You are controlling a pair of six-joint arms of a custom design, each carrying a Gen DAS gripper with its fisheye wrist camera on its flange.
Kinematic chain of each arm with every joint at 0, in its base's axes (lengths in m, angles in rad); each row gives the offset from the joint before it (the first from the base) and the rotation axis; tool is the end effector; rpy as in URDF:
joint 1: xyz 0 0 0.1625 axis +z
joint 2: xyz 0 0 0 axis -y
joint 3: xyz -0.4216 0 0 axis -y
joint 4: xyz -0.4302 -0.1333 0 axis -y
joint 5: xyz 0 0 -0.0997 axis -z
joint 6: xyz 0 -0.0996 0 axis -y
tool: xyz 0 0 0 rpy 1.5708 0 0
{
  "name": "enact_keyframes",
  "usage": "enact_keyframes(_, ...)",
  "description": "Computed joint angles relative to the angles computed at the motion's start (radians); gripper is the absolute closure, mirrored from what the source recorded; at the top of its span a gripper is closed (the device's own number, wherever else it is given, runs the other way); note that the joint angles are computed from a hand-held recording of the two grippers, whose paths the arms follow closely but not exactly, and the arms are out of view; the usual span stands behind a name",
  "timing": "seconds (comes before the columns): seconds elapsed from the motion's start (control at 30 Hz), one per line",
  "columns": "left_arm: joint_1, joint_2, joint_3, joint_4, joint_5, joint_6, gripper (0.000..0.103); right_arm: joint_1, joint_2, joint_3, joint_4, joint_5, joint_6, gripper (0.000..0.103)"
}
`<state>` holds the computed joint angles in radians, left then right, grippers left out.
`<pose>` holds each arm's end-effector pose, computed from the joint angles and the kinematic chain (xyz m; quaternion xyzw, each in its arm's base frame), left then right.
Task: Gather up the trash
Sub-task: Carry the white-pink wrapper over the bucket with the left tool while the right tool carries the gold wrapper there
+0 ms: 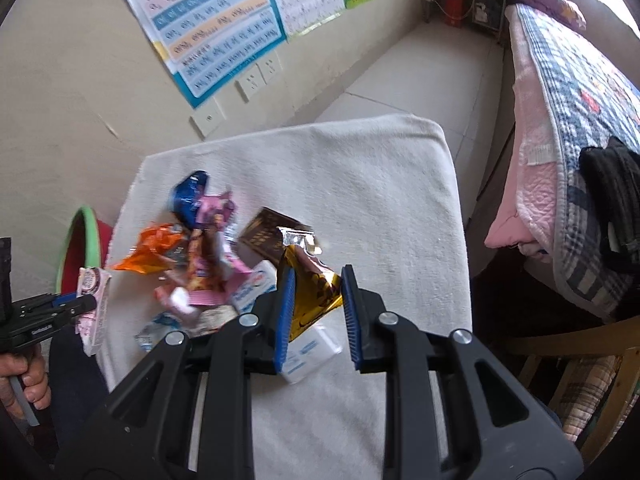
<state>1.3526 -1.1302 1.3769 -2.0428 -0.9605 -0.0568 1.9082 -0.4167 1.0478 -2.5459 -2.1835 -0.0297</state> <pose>0.0317 -0.7367 0.3815 0.0427 0.9474 -0.1471 0.2810 0.3545 -0.7809 0.0362 0.1207 -0.9330 0.2068 0.2686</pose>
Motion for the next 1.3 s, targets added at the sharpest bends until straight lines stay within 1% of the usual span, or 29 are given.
enact_keyframes(0.3, -0.011, -0.065, 0.07, -0.072, -0.011, 0.01, 0.076, 0.053, -0.001, 0.009, -0.035, 0.025, -0.018, 0.08)
enact_keyframes(0.63, -0.017, -0.107, 0.085, -0.121, 0.009, 0.033, 0.076, 0.093, 0.029, -0.028, -0.029, 0.038, -0.041, 0.08)
enact_keyframes(0.87, -0.014, -0.128, 0.084, -0.147, 0.022, 0.045, 0.076, 0.117, 0.069, -0.087, -0.004, 0.058, -0.058, 0.08)
enact_keyframes(1.1, 0.001, -0.142, 0.083, -0.17, 0.015, 0.043, 0.076, 0.139, 0.11, -0.154, 0.033, 0.066, -0.075, 0.08)
enact_keyframes(1.3, 0.02, -0.158, 0.075, -0.185, 0.02, 0.046, 0.076, 0.161, 0.176, -0.258, 0.091, 0.084, -0.092, 0.08)
